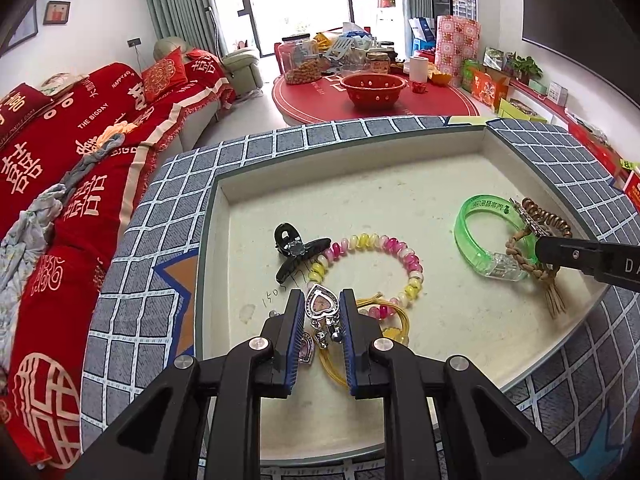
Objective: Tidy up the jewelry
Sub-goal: 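Open the right tool to drop the barrette while the left tool releases the purple pendant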
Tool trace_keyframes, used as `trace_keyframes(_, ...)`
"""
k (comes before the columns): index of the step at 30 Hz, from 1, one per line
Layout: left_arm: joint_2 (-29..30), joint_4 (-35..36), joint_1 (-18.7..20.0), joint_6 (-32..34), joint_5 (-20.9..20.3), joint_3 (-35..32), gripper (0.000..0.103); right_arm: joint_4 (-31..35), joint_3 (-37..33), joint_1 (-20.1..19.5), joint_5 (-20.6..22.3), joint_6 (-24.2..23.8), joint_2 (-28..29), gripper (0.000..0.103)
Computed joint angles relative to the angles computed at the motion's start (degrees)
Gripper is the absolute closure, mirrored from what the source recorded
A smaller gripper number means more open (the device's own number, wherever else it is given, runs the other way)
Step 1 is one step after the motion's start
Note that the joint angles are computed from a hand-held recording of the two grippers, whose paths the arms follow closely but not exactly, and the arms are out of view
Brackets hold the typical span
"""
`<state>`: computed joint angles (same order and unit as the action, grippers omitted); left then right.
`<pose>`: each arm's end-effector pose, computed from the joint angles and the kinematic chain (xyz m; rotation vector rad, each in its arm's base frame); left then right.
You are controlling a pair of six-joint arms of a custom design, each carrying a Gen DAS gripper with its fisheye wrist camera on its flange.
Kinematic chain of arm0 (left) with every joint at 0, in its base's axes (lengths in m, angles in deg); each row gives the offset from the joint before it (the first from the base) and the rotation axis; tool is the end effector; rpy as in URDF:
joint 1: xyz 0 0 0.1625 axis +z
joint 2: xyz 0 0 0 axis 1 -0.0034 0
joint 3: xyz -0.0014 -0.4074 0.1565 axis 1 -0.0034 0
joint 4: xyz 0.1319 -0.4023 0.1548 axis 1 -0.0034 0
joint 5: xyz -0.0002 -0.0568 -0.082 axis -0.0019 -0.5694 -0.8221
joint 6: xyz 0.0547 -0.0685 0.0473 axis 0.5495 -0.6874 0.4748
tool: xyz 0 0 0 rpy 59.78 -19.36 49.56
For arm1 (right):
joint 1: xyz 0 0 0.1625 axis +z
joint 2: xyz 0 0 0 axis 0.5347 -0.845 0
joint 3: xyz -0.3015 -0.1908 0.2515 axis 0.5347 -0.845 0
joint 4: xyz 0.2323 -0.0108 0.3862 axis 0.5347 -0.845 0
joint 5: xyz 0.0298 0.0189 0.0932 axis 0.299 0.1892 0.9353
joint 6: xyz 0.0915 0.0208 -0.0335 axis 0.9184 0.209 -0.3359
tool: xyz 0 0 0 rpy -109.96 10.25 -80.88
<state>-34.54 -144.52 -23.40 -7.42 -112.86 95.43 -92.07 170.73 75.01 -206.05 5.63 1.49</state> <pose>-0.1094 -0.7213 0.2210 1.0517 2.2307 -0.5395 0.2771 -0.6743 0.0372 -0.3960 -2.4059 0.9643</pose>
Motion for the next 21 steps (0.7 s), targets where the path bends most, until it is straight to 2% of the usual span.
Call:
trace_keyframes(3,-0.02,-0.17,-0.14,-0.15,0.32,0.26,0.072,0.27,0.45,-0.09,0.42,0.71,-0.26,0.087)
trace_keyframes(5,-0.03,0.05,-0.21,-0.39,0.56,0.34,0.072,0.31,0.81,-0.30,1.16,1.34,-0.58,0.078)
trace_keyframes(7,-0.12,-0.30,-0.24,-0.23,0.81,0.52,0.072,-0.44,1.34,-0.35,1.72,1.53,-0.79,0.075)
trace_keyframes(11,-0.12,-1.22,-0.38,-0.11,1.52,0.56,0.072,-1.72,1.66,-0.05,2.04,1.09,-1.07,0.055)
trace_keyframes(21,-0.50,-0.23,-0.55,-0.86,1.41,-0.01,0.072,-4.66,2.06,0.96,1.45,0.07,-1.59,0.051)
